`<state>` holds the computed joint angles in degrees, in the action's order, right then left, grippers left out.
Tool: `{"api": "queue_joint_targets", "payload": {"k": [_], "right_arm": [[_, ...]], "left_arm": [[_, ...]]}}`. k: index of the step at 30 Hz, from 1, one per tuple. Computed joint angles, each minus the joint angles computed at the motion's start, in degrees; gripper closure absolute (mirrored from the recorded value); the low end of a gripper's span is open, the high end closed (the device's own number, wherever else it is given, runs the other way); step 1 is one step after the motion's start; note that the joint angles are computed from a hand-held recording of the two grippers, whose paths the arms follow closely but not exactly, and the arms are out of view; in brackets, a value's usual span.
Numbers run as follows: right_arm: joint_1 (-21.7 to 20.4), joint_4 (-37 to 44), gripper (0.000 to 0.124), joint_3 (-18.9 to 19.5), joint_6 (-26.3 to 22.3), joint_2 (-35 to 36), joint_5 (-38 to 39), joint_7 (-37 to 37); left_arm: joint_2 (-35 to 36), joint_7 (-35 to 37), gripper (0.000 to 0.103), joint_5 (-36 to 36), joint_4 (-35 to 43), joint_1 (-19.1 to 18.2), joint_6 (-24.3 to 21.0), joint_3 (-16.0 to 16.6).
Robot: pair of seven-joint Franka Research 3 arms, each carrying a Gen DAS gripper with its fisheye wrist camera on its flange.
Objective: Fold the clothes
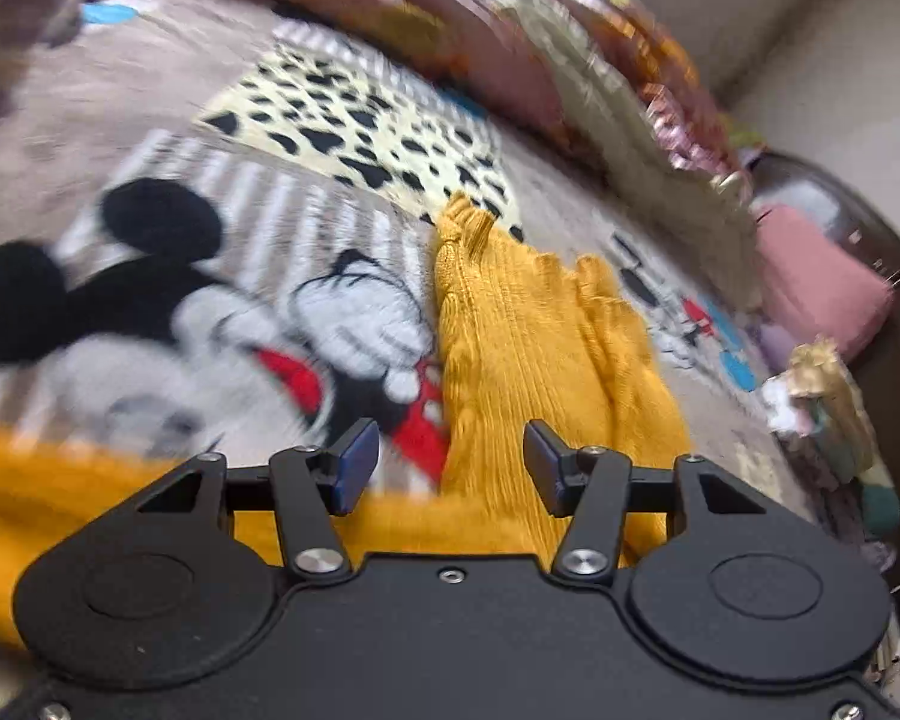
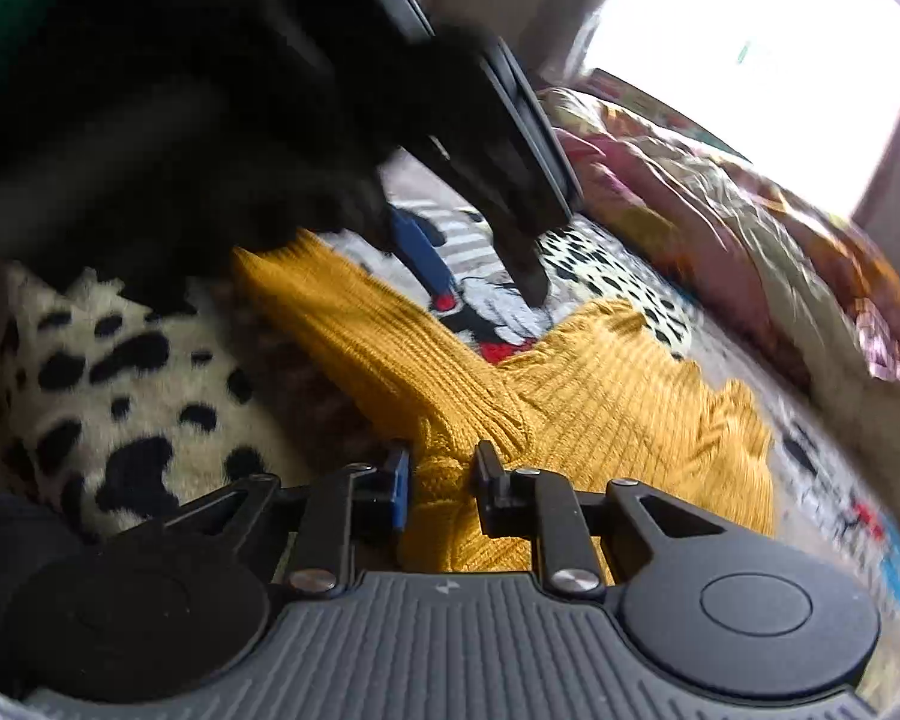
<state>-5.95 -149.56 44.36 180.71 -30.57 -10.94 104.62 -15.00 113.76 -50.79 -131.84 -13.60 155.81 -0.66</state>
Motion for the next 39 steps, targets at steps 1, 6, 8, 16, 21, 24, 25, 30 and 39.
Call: {"api": "queue_joint_targets", "payload": {"k": [1, 6, 8, 16, 21, 24, 25, 30, 39], "right_arm": [[1.48, -0.55, 0.103, -1.69, 0.62, 0.14, 0.97, 0.41], [10.63, -3.31, 0.104, -11.94, 3.82, 1.18, 6.98, 0.25], [14.65, -4.33, 0.104, -16.38, 5.21, 1.79, 9.56, -0.95], [29.82, -7.97, 0.105, -32.39, 11.18, 3.75, 18.20, -4.05], [37.91, -11.87, 0.105, -41.20, 13.53, 0.31, 22.75, -3.71], [40.76, -14.29, 0.106, -44.68, 13.51, -2.79, 24.56, -2.88], [41.38, -15.02, 0.106, -45.57, 13.29, -3.73, 25.00, -2.69], [41.71, -16.55, 0.106, -47.54, 10.68, -4.63, 26.54, -2.82], [41.22, -18.42, 0.104, -46.15, 10.64, -6.06, 28.69, -3.82]], "left_arm": [[2.47, -1.48, 0.051, 2.55, 2.34, 0.49, -0.60, -0.67], [11.67, -7.59, 0.052, 9.85, 11.22, 3.53, -2.19, -4.08], [13.94, -8.64, 0.052, 10.88, 13.58, 4.72, -1.92, -5.32], [18.62, -18.16, 0.090, 22.14, 18.86, 7.24, -0.66, -9.07], [17.75, -25.97, 0.093, 37.60, 19.92, 5.23, 2.14, -10.69], [19.03, -28.92, 0.093, 44.30, 22.64, 3.70, 0.68, -11.56], [19.92, -30.26, 0.093, 47.43, 23.82, 3.09, -0.06, -11.68], [25.15, -35.88, 0.085, 56.79, 28.84, 1.07, -4.29, -12.29], [14.22, -12.48, 0.077, 24.67, 19.03, 5.49, -0.26, -14.23]]}}
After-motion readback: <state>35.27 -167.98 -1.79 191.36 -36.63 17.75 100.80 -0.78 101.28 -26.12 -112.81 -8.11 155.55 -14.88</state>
